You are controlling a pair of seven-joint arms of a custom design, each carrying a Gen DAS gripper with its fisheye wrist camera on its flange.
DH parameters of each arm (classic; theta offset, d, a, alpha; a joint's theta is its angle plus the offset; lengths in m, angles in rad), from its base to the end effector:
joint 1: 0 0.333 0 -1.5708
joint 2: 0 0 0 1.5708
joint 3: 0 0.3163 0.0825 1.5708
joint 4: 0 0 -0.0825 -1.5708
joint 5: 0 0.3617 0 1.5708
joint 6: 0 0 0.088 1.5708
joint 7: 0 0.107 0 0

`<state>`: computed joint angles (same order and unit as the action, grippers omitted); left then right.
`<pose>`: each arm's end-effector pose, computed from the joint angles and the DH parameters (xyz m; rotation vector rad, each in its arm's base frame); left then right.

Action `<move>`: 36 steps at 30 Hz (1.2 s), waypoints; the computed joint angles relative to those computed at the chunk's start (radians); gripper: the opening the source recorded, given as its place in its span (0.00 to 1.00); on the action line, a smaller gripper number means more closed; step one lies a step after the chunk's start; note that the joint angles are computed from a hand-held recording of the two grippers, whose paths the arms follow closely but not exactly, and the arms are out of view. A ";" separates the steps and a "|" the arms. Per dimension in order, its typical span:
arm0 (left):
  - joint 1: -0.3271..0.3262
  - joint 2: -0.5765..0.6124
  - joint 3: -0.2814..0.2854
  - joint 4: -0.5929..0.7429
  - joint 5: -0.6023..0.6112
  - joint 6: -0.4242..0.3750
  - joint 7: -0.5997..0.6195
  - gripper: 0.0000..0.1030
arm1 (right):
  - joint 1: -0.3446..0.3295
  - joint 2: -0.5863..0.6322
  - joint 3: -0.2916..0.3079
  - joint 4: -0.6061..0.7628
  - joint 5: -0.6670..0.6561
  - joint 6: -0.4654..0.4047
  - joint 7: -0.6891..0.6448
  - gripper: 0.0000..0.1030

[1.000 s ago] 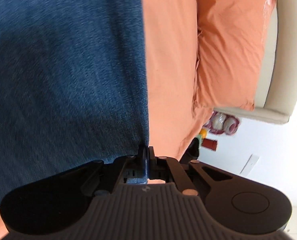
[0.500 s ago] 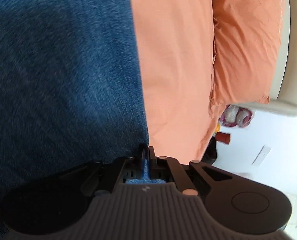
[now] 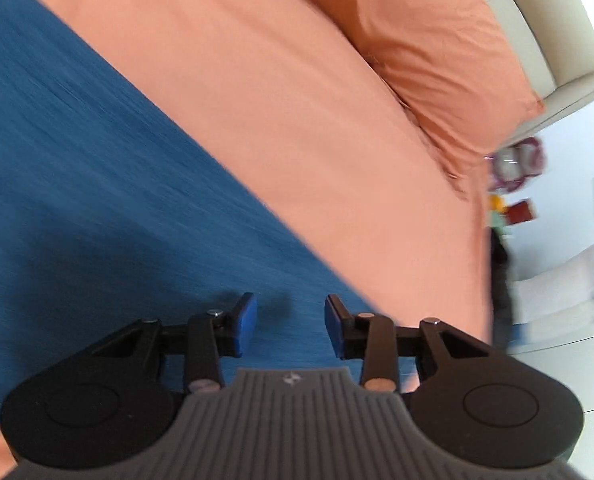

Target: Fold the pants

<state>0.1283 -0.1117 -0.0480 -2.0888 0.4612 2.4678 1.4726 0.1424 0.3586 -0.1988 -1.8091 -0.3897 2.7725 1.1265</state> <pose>0.5380 0.0415 0.5362 -1.6884 1.8931 -0.1043 0.6650 -0.0062 0.4274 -2.6871 1.1796 -1.0169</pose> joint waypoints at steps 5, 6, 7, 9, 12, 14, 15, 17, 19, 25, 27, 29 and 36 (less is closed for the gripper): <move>0.007 -0.111 0.023 -0.005 -0.038 -0.123 0.126 0.59 | -0.035 -0.201 0.150 -0.184 0.292 -0.110 -0.085 0.32; 0.006 -0.132 0.029 -0.011 -0.059 -0.139 0.151 0.59 | -0.033 -0.237 0.170 -0.214 0.353 -0.134 -0.097 0.31; 0.006 -0.158 0.032 -0.031 -0.066 -0.137 0.167 0.59 | -0.030 -0.271 0.189 -0.241 0.428 -0.159 -0.117 0.31; 0.007 -0.212 0.033 -0.086 -0.067 -0.120 0.179 0.52 | -0.013 -0.336 0.219 -0.295 0.569 -0.211 -0.170 0.31; 0.001 -0.250 0.038 -0.160 -0.094 -0.089 0.186 0.48 | 0.039 -0.425 0.243 -0.375 0.774 -0.269 -0.235 0.31; 0.006 -0.271 0.030 -0.221 -0.083 -0.047 0.161 0.46 | 0.079 -0.469 0.247 -0.419 0.895 -0.320 -0.271 0.28; 0.007 -0.272 0.028 -0.245 -0.079 -0.031 0.153 0.45 | 0.101 -0.488 0.253 -0.443 0.941 -0.332 -0.287 0.25; 0.010 -0.278 0.025 -0.283 -0.068 -0.013 0.147 0.40 | 0.145 -0.514 0.270 -0.489 1.007 -0.324 -0.304 0.25; 0.018 -0.265 0.013 -0.305 -0.034 0.009 0.132 0.38 | 0.184 -0.513 0.288 -0.516 1.053 -0.294 -0.290 0.25; 0.020 -0.211 0.036 -0.315 -0.073 0.066 0.101 0.33 | 0.239 -0.439 0.332 -0.515 1.021 -0.101 -0.099 0.25; 0.020 -0.188 0.042 -0.307 -0.095 0.065 0.107 0.29 | 0.246 -0.422 0.327 -0.499 1.009 -0.095 -0.052 0.09; 0.032 -0.164 0.028 -0.301 -0.068 0.056 0.092 0.19 | 0.253 -0.431 0.322 -0.500 1.030 -0.111 -0.061 0.09; 0.037 -0.095 -0.013 -0.274 0.053 0.011 0.037 0.15 | 0.272 -0.463 0.302 -0.574 1.089 -0.092 -0.101 0.07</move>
<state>0.1648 -0.2071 -0.0613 -2.3630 0.5139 2.4790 1.5096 0.4145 -0.1041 0.1035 -2.3828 0.6994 2.6803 1.0252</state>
